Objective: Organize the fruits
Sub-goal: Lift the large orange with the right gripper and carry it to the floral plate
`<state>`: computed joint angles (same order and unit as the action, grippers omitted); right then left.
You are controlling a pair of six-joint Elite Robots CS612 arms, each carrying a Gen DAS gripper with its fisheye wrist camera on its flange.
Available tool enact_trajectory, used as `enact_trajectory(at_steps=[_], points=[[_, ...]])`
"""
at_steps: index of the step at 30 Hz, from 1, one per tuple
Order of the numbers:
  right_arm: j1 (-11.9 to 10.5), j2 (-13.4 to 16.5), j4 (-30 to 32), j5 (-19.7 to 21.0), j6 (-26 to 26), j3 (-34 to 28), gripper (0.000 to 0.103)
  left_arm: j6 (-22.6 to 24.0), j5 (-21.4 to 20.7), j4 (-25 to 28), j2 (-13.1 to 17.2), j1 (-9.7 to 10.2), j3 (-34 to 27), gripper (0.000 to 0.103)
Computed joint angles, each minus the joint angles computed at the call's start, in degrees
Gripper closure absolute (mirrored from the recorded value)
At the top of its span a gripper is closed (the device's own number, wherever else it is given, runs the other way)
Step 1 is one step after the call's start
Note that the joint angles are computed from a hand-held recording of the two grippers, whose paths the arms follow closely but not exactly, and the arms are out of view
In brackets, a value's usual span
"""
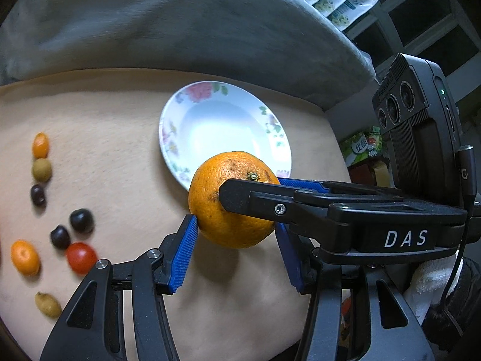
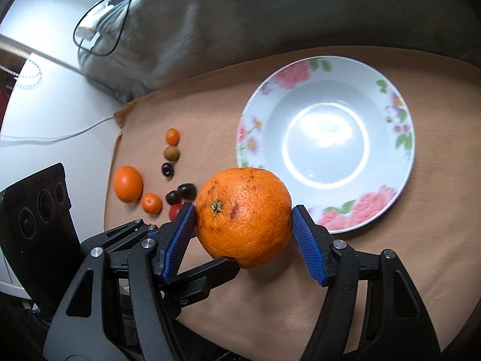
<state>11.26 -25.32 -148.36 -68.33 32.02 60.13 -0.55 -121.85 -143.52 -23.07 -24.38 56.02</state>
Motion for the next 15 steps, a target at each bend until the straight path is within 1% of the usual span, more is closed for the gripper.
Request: enact_trajectory(at_steps=[9, 15], points=[[-0.7, -0.3, 0.4, -0.9, 0.0, 1.0, 0.034, 0.5, 0.1, 2.8, 1.3, -0.62, -2.7, 0.05], [-0.8, 0.1, 1.1, -1.1, -0.2, 0.3, 0.034, 0.5, 0.5, 3.9, 1.8, -0.72, -3.9, 0.051]])
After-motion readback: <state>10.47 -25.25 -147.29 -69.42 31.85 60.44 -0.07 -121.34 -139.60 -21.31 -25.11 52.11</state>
